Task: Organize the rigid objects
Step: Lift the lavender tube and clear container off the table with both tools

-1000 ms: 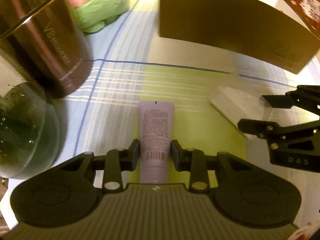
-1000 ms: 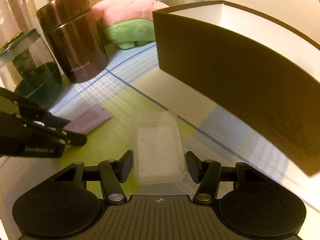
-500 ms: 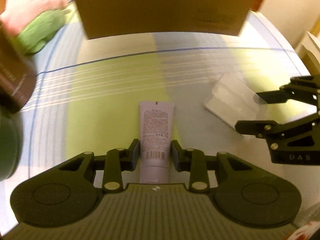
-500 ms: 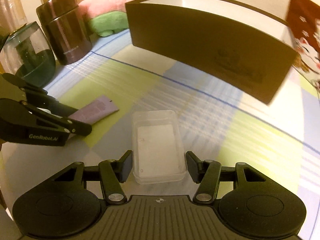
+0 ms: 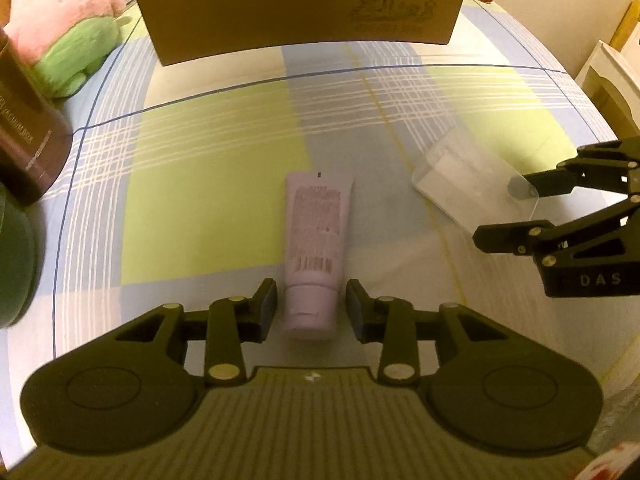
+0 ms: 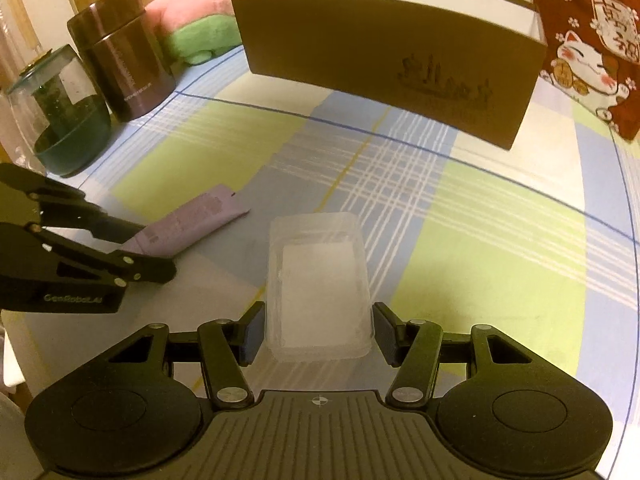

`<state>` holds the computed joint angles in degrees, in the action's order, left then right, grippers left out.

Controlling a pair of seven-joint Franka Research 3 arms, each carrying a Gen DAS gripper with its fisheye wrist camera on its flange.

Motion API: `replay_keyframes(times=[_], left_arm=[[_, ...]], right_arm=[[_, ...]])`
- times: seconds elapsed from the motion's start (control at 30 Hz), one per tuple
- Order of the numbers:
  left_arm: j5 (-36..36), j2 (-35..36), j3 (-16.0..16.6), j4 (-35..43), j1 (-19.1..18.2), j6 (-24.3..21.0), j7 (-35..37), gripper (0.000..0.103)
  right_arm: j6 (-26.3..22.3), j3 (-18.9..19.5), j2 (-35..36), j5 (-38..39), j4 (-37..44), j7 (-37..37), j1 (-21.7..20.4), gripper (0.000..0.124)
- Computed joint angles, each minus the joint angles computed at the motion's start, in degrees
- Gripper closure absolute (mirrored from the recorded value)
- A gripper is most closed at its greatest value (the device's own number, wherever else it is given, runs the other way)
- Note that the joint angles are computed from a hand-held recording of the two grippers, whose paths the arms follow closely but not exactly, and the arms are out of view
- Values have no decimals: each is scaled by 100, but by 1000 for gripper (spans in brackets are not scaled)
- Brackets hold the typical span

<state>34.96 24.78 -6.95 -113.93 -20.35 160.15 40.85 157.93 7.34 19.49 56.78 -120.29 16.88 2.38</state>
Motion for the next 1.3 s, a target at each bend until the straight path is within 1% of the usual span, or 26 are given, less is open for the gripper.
replay_keyframes(times=[0.2,0.47,0.53,0.63,0.83,0.97,1.3], left_arm=[[141,42,70,120,-103,-131,-134,68],[17,230,-7,407,8,-230,94,70],[-55,239,-33,413,34,-218,163,73],[-20,234,21,423,-29,-254,138,73],[-82,244,-3,451,-13,-299,203,73],[-67,254,8,468,-25,-314,230,73],[51,258,77,437,-68,-202,157,74]], right_arm=[[78,-4,41,-79,10,121,41,60],[306,34,204,-338,157,385,107,59],[351,42,241,-454,188,497,122,59],[448,72,263,-597,187,620,129,60],[767,214,308,-671,146,660,94,62],[799,263,352,-760,198,727,45,67],[790,356,359,-794,202,758,-49,68]])
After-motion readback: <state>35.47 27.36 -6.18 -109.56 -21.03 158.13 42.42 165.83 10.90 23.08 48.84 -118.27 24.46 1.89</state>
